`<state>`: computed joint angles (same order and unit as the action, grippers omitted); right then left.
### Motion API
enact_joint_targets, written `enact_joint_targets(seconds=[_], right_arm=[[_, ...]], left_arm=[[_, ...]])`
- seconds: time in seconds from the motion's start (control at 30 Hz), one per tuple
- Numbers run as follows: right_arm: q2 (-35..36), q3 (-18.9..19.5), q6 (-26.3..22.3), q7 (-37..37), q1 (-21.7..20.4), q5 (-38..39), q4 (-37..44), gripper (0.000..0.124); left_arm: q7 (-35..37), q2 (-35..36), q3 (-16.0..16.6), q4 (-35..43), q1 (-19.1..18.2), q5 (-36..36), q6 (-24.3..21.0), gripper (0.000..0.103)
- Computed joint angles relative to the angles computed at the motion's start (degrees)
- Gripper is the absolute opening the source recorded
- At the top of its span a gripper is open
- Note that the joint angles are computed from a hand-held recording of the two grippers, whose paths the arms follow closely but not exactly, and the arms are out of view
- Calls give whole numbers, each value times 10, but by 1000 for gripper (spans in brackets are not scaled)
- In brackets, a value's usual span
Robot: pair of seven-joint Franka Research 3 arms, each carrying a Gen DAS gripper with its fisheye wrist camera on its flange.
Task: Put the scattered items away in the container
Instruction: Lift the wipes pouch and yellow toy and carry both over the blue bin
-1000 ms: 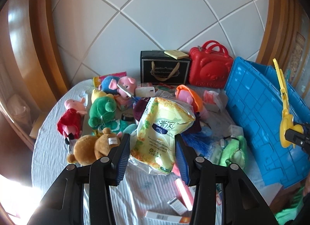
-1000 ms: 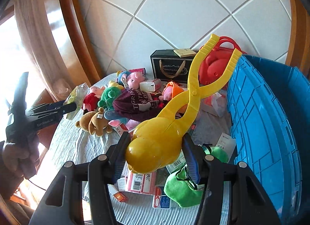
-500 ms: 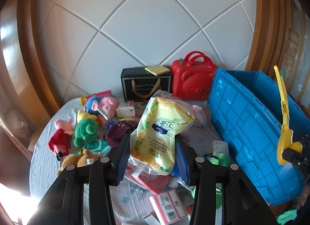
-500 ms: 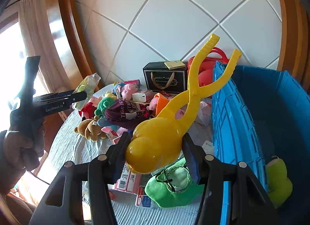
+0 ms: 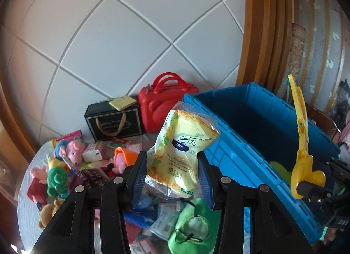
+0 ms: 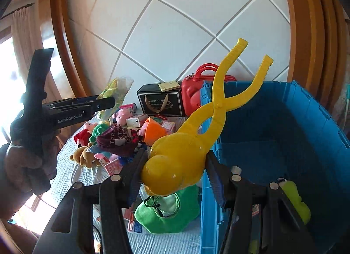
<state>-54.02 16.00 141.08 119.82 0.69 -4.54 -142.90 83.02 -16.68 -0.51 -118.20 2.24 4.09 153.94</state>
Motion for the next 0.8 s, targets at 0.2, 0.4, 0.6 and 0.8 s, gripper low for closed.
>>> enact_joint_targets(seconds=[0.2, 0.4, 0.6, 0.8], right_arm=[[-53, -15, -35, 3, -15, -3, -22, 52], [-96, -20, -68, 13, -35, -1, -38, 52], [-138, -31, -101, 13, -53, -3, -55, 52], [-174, -43, -132, 12, -70, -3, -72, 52]], left_arm=[[32, 64, -18, 78, -30, -24, 7, 43], [59, 132, -44, 164, -44, -37, -3, 43], [63, 202, -71, 253, -52, -20, -26, 43], [54, 274, -89, 348, -65, 1, -65, 43]])
